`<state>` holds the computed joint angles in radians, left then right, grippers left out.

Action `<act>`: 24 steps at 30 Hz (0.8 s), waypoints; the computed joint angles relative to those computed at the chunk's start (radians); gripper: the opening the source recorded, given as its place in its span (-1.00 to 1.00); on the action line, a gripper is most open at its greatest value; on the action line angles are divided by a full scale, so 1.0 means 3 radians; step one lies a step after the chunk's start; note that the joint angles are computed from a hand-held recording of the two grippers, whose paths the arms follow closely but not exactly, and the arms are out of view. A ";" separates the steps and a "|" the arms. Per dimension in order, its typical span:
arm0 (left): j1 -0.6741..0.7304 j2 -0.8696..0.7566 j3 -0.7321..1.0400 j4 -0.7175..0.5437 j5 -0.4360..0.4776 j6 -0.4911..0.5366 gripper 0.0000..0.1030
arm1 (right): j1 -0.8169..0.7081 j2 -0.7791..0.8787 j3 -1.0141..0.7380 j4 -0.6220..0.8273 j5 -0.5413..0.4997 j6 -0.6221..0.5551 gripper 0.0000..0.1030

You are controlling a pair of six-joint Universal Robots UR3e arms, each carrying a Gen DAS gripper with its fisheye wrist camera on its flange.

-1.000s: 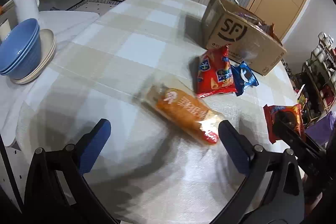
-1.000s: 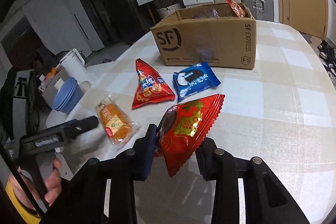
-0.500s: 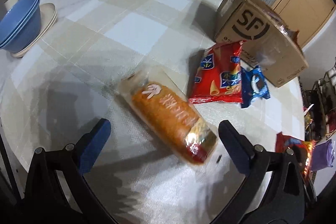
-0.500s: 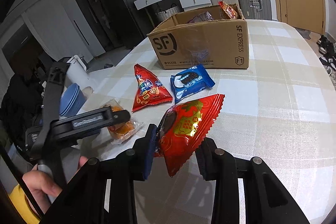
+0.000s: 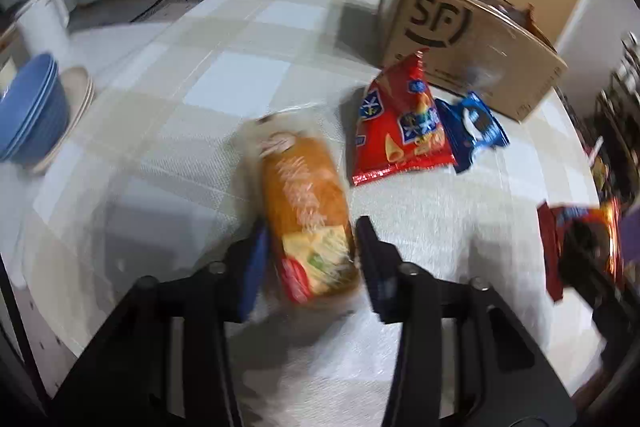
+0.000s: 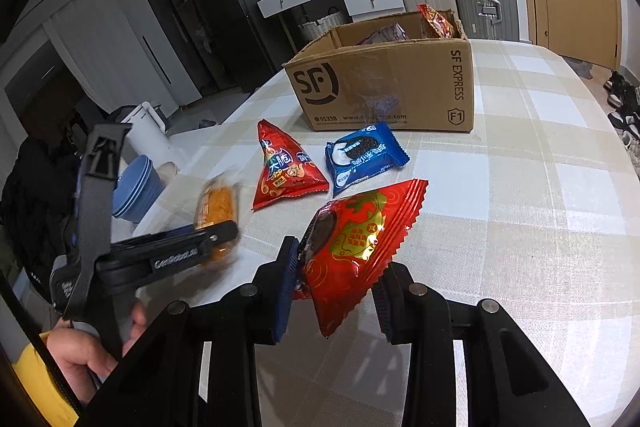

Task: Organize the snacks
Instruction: 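Grasp the wrapped bread roll with the left gripper and lift it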

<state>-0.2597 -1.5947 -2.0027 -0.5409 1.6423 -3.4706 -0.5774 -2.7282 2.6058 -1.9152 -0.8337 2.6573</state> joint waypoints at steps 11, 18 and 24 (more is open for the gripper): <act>0.0395 0.0489 -0.0497 0.0073 -0.0342 0.0475 -0.35 | 0.0338 0.0410 0.0110 -0.0766 -0.0213 0.0343 -0.33; 0.0091 0.0497 -0.0482 0.0256 -0.0094 0.0478 -0.35 | 0.0455 0.0502 0.0160 -0.0974 -0.0299 0.0427 -0.33; 0.0022 0.0556 -0.0493 0.0306 -0.0015 0.0524 -0.35 | 0.0034 -0.0011 0.0053 -0.0133 0.0007 0.0146 -0.33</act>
